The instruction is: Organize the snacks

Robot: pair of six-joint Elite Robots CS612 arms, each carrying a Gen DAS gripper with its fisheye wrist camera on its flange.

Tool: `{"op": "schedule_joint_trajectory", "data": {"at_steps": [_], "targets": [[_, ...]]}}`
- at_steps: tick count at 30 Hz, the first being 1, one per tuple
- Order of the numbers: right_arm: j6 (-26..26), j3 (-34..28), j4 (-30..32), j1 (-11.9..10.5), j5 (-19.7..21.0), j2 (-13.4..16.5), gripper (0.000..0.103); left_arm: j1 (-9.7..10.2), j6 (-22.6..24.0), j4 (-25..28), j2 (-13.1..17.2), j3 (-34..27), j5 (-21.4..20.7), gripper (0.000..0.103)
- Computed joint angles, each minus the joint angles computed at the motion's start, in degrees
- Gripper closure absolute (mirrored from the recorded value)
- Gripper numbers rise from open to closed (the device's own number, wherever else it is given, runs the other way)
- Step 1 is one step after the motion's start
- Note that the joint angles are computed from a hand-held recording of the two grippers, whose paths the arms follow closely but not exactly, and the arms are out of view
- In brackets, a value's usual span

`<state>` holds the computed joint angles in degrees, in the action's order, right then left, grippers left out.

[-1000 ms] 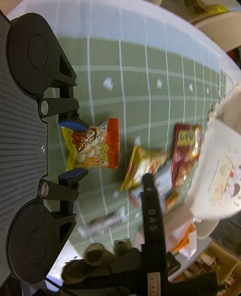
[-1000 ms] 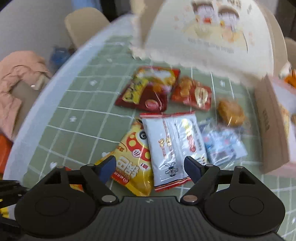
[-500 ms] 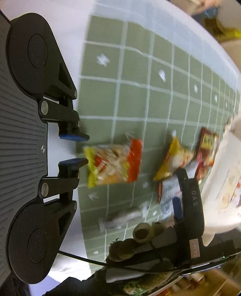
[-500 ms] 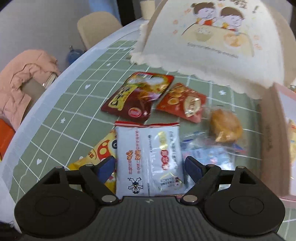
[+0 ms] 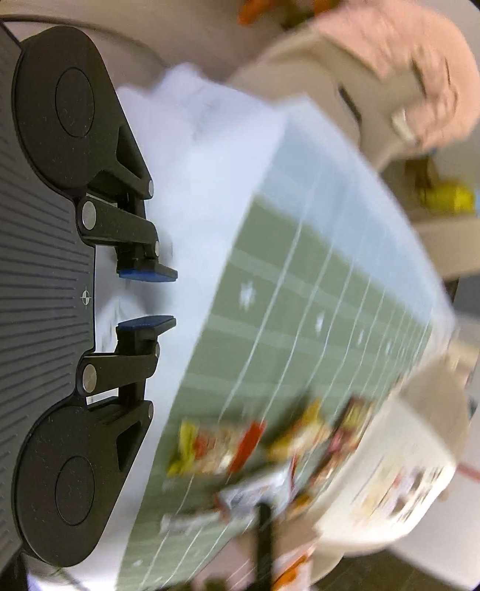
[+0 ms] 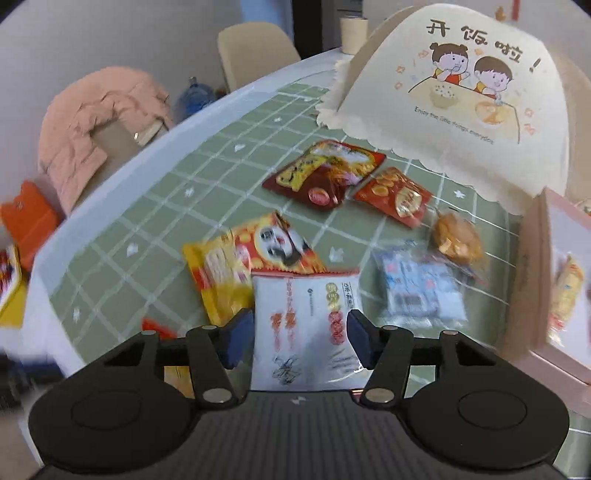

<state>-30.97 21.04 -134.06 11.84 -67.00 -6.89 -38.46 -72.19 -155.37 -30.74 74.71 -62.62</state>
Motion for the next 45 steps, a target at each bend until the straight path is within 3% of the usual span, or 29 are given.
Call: {"op": "schedule_joint_trajectory", "data": {"at_steps": [3, 5, 11, 14, 20, 23, 27, 29, 32, 33, 35, 37, 39, 42, 45], "targets": [[-0.58, 7.7, -6.59, -0.48, -1.36, -3.36, 0.033, -0.23, -6.86, 2.57, -1.24, 1.57, 1.9, 0.079], [-0.17, 10.35, -8.57, -0.74, -2.16, -4.46, 0.032, -0.12, -7.88, 1.45, -1.42, 2.05, 1.8, 0.079], [2.22, 16.48, -11.99, -1.31, -4.31, -6.96, 0.032, 0.16, 4.28, -6.14, 2.69, -4.9, -2.07, 0.078], [3.41, 20.26, -14.69, -1.78, -4.33, -8.66, 0.032, 0.26, 11.42, -5.79, 5.59, -11.29, -2.86, 0.078], [5.64, 27.34, -21.95, -2.67, -7.1, -11.66, 0.032, 0.24, 21.22, 7.47, 12.04, -26.36, -1.29, 0.075], [8.6, 29.76, -23.92, -3.47, -8.15, -12.73, 0.032, 0.24, 25.07, 10.5, 14.05, -30.34, -3.07, 0.074], [13.17, 31.19, -24.14, -4.53, -8.95, -13.22, 0.032, -0.51, 35.03, 14.22, 16.67, -35.51, -1.07, 0.058], [14.59, 31.31, -23.75, -4.84, -9.22, -13.06, 0.032, -0.53, 37.2, 13.99, 17.14, -36.18, -1.63, 0.05], [15.62, 30.97, -23.11, -4.89, -10.31, -12.5, 0.032, -0.32, 34.09, 6.88, 15.53, -32.05, -3.86, 0.051], [15.8, 30.97, -23.1, -4.88, -10.53, -12.39, 0.032, -0.52, 31.44, 5.42, 14.61, -30.13, -2.17, 0.051], [16.17, 31.0, -22.69, -4.91, -10.35, -12.27, 0.032, -0.61, 24.35, 6.6, 13.0, -27.44, 1.1, 0.055], [16.65, 30.71, -21.75, -4.9, -9.85, -12.05, 0.032, 0.0, 17.31, 6.82, 12.09, -25.65, 0.3, 0.055], [16.63, 30.15, -20.45, -4.78, -9.54, -11.77, 0.032, 0.79, 13.15, 6.57, 11.9, -24.96, -2.14, 0.055], [15.31, 29.99, -20.5, -4.46, -9.99, -11.59, 0.029, 1.33, 13.46, 5.61, 12.84, -26.36, -5.29, 0.055], [14.99, 29.24, -19.5, -4.31, -9.72, -11.34, 0.027, 1.05, 20.25, 6.7, 14.92, -30.23, -6.07, 0.051]]}}
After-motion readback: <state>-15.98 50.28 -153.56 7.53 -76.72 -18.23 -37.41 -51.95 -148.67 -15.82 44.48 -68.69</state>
